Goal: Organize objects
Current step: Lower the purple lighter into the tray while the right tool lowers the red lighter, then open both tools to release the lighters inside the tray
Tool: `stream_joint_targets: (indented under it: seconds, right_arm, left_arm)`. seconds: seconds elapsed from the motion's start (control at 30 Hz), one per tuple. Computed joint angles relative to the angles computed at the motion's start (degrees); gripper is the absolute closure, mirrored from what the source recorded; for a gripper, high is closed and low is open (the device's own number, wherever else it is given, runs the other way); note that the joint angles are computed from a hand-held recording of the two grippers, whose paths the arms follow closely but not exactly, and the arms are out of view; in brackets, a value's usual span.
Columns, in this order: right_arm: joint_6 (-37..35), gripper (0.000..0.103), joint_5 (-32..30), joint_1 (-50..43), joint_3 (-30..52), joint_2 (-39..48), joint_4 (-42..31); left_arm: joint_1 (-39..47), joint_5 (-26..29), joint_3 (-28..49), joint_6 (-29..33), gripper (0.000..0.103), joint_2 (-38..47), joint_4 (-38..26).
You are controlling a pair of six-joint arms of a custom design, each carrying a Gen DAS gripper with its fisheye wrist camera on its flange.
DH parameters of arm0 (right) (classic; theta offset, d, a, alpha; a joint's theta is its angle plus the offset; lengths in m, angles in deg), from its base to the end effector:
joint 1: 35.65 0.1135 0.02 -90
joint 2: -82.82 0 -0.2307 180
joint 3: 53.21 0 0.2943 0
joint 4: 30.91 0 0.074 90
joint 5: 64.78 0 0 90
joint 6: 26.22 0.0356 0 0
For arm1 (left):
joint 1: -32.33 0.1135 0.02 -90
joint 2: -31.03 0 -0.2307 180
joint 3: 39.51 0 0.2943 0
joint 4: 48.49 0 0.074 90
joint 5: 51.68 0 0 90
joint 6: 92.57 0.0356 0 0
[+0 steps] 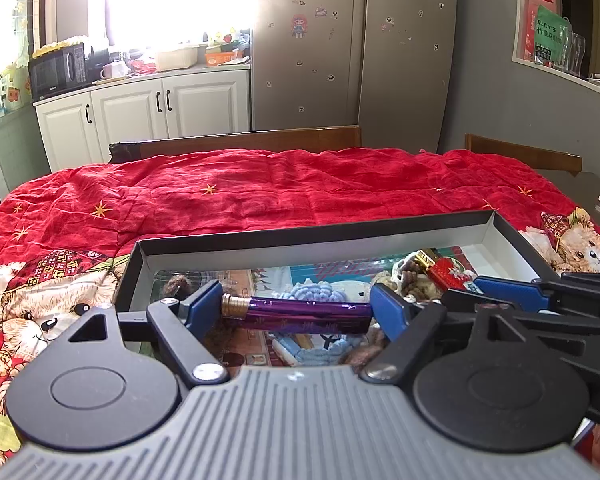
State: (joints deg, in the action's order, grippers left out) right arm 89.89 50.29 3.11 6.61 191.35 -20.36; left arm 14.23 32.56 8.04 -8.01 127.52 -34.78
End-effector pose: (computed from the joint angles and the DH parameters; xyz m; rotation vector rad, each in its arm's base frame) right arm 0.2988 0.2205 0.0455 -0.0060 2.1690 0.1575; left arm 0.3136 -0.0987 0.0577 0.1842 2.1770 -0.1232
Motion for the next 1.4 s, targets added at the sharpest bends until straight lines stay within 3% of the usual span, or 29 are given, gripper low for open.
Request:
stream_joint_targets:
  seconds: [1.07,1.4]
  right_arm:
    - [0.0,0.054,2.6,0.4,-3.2,-3.1,3.3]
    - [0.2,0.051,3.3,0.8,-4.9,-4.9,4.5]
  left_arm:
    - [-0.5,-1.1,-2.7,-0.6,0.016,-3.1,2.4]
    - [-1.6,-3.1,-4.6,-0.5,0.016,-6.0,2.8]
